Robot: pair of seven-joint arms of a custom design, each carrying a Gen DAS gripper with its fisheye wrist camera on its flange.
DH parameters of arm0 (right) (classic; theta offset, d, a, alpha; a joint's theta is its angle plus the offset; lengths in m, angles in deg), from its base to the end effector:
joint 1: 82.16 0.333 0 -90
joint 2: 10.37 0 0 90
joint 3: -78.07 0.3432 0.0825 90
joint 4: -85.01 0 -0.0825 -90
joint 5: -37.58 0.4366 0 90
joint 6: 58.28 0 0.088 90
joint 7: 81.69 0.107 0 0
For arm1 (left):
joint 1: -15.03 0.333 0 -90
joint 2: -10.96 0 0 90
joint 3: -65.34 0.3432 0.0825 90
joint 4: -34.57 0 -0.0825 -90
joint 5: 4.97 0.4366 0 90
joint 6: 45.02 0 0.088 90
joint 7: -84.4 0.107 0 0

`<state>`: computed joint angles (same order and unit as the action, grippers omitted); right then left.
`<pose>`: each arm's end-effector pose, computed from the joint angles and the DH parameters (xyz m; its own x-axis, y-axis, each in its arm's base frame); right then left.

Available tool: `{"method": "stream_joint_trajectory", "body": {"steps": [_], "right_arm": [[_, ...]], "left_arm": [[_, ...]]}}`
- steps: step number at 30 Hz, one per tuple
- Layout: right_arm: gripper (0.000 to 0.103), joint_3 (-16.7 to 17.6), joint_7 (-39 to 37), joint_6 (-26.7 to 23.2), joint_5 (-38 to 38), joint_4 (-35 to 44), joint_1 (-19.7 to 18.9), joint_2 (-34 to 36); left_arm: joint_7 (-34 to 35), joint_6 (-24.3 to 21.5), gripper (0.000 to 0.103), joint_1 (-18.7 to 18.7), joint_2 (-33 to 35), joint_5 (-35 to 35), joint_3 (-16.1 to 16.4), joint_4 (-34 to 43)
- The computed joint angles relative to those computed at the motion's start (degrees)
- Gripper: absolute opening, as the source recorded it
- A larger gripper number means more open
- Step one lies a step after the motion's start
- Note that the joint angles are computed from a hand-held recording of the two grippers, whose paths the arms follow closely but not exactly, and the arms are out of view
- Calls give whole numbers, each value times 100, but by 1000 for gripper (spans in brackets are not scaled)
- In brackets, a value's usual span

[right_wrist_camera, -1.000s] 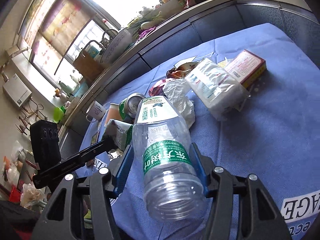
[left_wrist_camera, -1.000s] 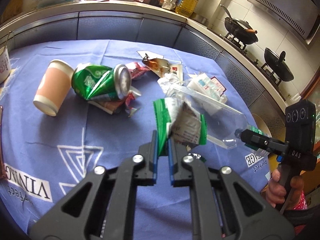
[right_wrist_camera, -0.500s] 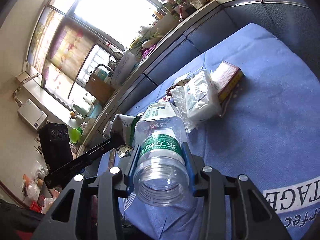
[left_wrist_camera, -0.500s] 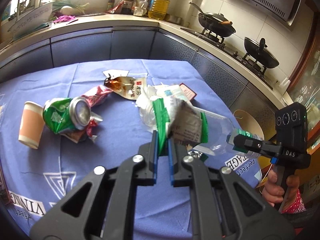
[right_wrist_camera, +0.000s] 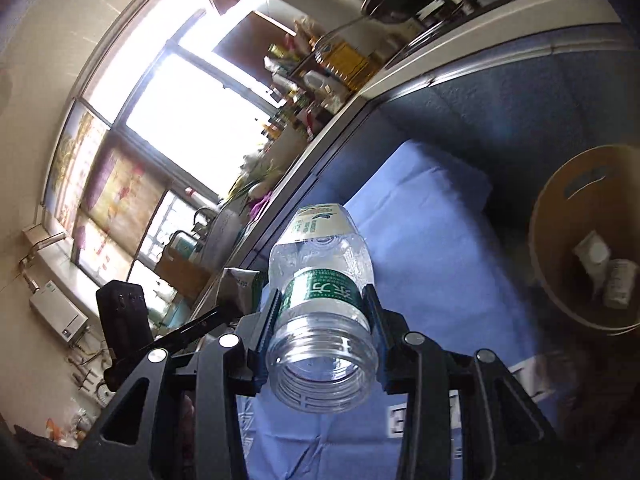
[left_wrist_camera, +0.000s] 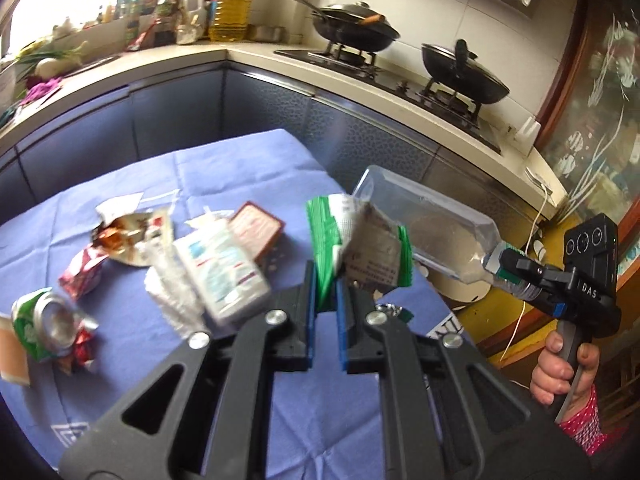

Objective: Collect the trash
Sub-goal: 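Carry the wrapper and bottle toward the wooden bin with both tools, then open both tools over the wooden bin, dropping wrapper and bottle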

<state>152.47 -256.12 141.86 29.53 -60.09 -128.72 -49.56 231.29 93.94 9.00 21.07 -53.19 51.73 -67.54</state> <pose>0.4288 0.3061 0.4470 -0.1171 -0.6939 -0.7105 -0.3672 0.6950 -0.6182 0.6647 -0.2296 0.5163 -0.7608 -0.6079 0.2272 -0.5568 0.4316 -0.7097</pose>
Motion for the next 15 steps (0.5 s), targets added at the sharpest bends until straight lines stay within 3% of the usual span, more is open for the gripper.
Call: {"method": "stream_joint_trajectory", "body": {"steps": [4,8,15], "right_arm": [[39,-791,258,-1499,51,-653,1091,-827],[39,-1143,412,-2730,-168,-979,1741,-950],[40,-1227,626,-3603,-626,-1092,1821,-378]], "left_arm": [[-163,2,8,-425,488,477,-261,505],[-416,-8,8,-880,1071,1108,-463,995],[-1329,-144,8,-1673,2149,2452,-456,1979]]}}
